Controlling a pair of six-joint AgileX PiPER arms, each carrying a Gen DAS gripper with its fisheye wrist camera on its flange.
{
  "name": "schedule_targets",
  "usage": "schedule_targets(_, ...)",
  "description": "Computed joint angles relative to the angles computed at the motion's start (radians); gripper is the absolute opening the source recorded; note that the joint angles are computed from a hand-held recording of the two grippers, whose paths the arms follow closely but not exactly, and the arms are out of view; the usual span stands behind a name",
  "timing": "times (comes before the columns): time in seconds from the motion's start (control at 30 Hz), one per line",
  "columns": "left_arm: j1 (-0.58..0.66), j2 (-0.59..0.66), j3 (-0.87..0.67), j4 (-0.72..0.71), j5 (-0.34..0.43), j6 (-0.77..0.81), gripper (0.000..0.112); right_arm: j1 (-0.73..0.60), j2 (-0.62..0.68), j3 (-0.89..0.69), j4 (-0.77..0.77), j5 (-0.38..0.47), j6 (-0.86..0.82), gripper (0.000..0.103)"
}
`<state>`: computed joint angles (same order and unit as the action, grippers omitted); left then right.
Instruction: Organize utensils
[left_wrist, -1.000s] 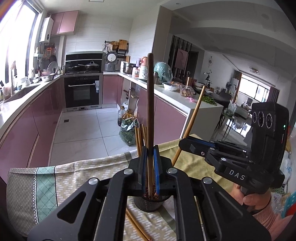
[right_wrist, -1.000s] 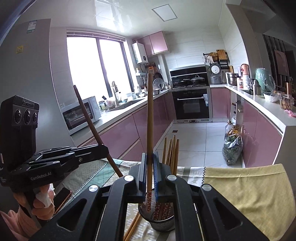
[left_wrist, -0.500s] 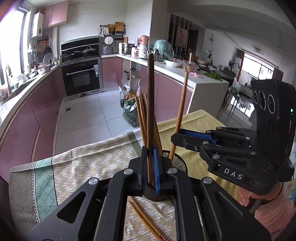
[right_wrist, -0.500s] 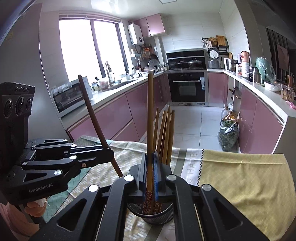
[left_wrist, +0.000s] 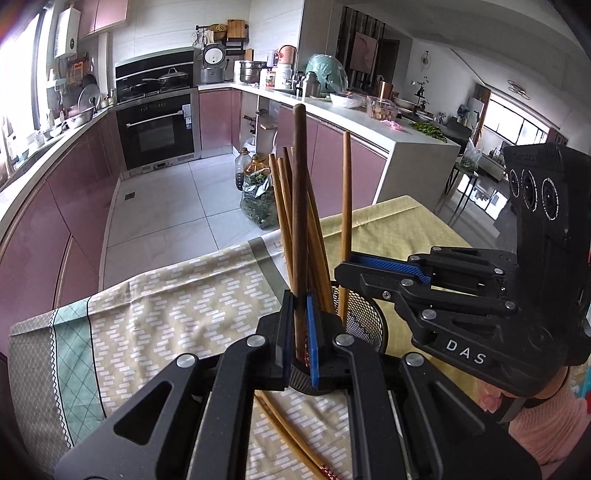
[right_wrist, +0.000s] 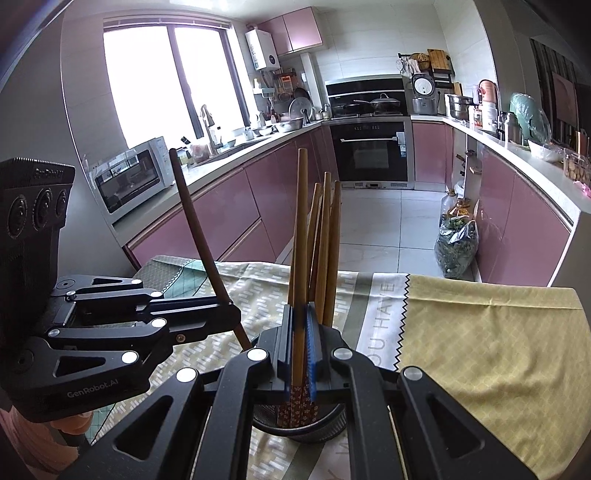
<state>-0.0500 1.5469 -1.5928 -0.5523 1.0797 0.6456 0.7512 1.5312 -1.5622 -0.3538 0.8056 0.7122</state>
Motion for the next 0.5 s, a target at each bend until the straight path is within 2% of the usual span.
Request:
schedule_targets(0.2,-0.020,0.048,-0.040,0.016,-0.007,-0.029,0.008,-0.008,0.018,-0.022,0.005,0.010,0.001,0.008)
schedule_targets(0.3,-0.009,0.032,0.000,-0.016,-0.030,-0.003,0.019,0.004,0.010,-0.009,-0.025,0.009,0.032,0.008)
schedule_targets(0.5,0.038,-0.072,0.150,-0.074,-0.119,0.075,0.029,0.038,-0.035,0.053,-0.062,-0.008,0.078,0.009)
